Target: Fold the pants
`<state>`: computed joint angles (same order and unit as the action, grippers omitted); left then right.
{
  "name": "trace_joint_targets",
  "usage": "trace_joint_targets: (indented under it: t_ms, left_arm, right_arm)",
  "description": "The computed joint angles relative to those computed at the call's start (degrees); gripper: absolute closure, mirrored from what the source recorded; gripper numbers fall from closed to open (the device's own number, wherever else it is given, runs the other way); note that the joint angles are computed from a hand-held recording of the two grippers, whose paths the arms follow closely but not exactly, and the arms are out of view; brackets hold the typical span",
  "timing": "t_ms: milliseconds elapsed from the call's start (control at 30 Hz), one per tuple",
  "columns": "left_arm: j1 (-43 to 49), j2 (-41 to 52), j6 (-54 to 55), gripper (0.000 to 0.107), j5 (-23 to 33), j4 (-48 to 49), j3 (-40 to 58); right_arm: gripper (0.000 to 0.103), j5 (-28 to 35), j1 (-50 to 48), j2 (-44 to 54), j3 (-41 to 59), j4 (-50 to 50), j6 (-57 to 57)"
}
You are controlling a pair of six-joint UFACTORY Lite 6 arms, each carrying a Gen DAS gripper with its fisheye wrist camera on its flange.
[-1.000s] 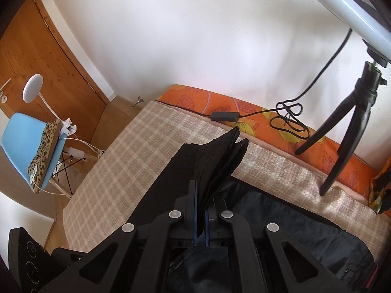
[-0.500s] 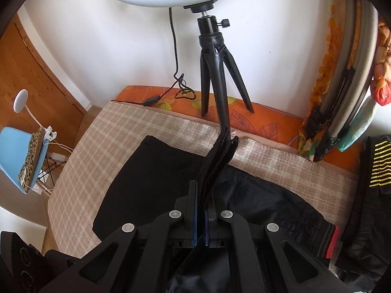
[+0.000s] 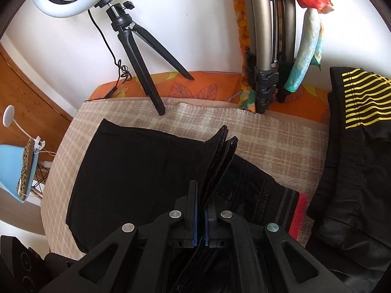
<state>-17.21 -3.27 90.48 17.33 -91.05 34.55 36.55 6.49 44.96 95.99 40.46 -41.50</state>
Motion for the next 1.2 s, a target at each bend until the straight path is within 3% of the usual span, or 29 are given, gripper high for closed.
trace_joint_targets:
  t_ms: [67,133,200,267,333,400,467,533,600,667,767,833,967,1200]
  left_arm:
    - [-0.46,1.5,1.1,0.099,0.64,-1.93,0.55]
    - [-0.9,1.75,-0.3,0.087,1.05,-0.16,0.77]
    - [-1.99,0.83,-7.12,0.078,0.53,6.73,1.02]
    - [-2.63,-2.08,-12.91,0.078,0.36,13.0,-0.12]
    - [-0.43,-7.01,-20.32,0.075,3.43,21.75,-1.93]
    - [3.8,-14.4,-24.3,0.067,6.26,28.16,-5.34]
    - [9.79,-20.37,-26.76,0.065,8.88,34.03,-7.58]
    - [17.71,-23.88,-26.42,0.065,12.26,37.95,-8.62]
    - [26.17,-25.02,-23.65,0.065,13.65,39.26,-9.26]
    - [35.23,-22.65,-18.26,0.065,15.05,37.85,-8.77]
    - [46.87,-16.84,-12.29,0.065,15.96,35.59,-7.01]
    - [51.91,-9.2,-9.69,0.062,15.2,34.09,-3.76]
    - [58.51,3.86,-10.5,0.062,19.33,34.94,2.2]
    - [61.96,10.05,-8.59,0.062,21.73,29.93,4.69]
  right_arm:
    - [0.102,-0.11,-0.48,1.29,0.59,0.56,-0.73]
    - [0.102,-0.15,-1.12,2.68,1.56,1.1,-1.48]
    - [0.102,-0.24,-1.52,3.68,2.28,1.54,-2.39]
    - [0.1,0.41,-1.47,4.45,3.44,0.04,-1.65]
    - [0.091,-0.79,-0.97,3.0,2.11,-3.56,1.13]
    - [0.085,-3.82,0.01,-0.37,-1.88,-8.61,3.23]
    - [0.064,-9.59,1.67,-4.99,-7.49,-18.73,10.15]
    - [0.063,-12.48,1.59,-9.75,-12.8,-20.62,11.18]
    - [0.063,-14.03,0.63,-14.89,-18.13,-13.41,3.62]
    - [0.063,-15.7,0.74,-19.69,-23.02,-8.08,-1.8]
    - [0.063,-12.21,0.72,-23.3,-26.89,2.65,-12.15]
    - [0.063,-11.36,2.21,-24.26,-28.85,2.18,-12.84]
    - [0.063,-13.26,5.61,-24.8,-32.47,-2.91,-9.54]
    - [0.062,-13.79,7.04,-20.37,-31.39,-8.1,-3.59]
